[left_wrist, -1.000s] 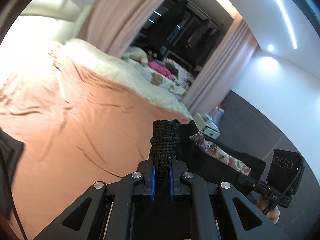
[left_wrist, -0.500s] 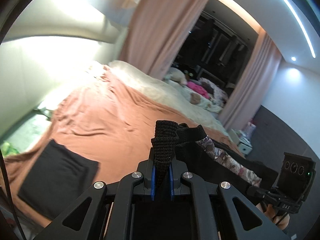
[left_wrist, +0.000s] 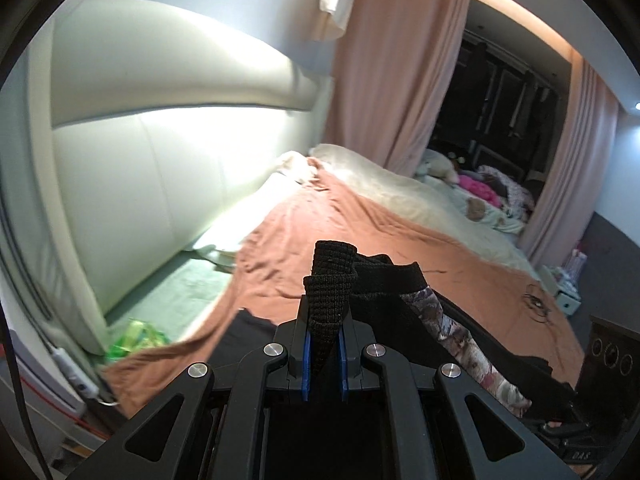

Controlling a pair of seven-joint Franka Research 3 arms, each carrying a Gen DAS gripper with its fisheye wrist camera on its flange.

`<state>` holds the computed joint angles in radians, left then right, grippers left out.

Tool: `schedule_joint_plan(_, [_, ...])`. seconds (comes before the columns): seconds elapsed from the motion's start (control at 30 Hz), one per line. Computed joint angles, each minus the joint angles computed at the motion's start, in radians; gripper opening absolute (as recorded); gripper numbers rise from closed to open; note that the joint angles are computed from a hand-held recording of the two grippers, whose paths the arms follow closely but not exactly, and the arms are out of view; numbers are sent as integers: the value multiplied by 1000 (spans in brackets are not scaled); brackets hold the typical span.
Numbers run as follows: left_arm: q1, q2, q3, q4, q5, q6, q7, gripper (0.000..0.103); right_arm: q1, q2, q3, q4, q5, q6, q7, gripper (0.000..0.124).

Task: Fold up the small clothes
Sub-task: 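Lift the folded shirt with both grippers and carry it toward the bed edge, then lower the folded shirt onto the sheet and open both grippers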

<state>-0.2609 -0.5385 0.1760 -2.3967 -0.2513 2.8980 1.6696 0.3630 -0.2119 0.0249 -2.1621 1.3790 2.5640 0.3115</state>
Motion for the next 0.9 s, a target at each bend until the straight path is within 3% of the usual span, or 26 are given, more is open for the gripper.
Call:
schedule_joint_plan(0.17, [81, 46, -20, 35, 44, -35, -27, 10, -20, 69, -9, 48, -40, -39, -9, 10])
schedule_joint_plan(0.3, [152, 121, -64, 58, 92, -7, -62, 10, -63, 130, -21, 93, -54, -78, -32, 10])
schedule_joint_plan(0.43, [167, 216, -71, 92, 99, 39, -74, 10, -134, 230, -33, 175, -76, -104, -46, 10])
schedule_joint_plan(0.53, [179, 319, -75, 150, 72, 50, -77, 10, -209, 330, -42, 268, -103, -169, -32, 10])
schedule_joint_plan(0.7, [248, 465, -136, 255, 69, 38, -95, 10, -329, 482, -31, 422, -147, -275, 5, 10])
schedule_joint_plan(0.83, [304, 579, -189, 349, 190, 25, -206, 10, -422, 616, -19, 564, -191, -347, 37, 10])
schedule_joint_plan(0.9, [321, 634, -206, 395, 237, 12, -250, 11, -434, 665, -20, 614, -247, -308, 96, 12])
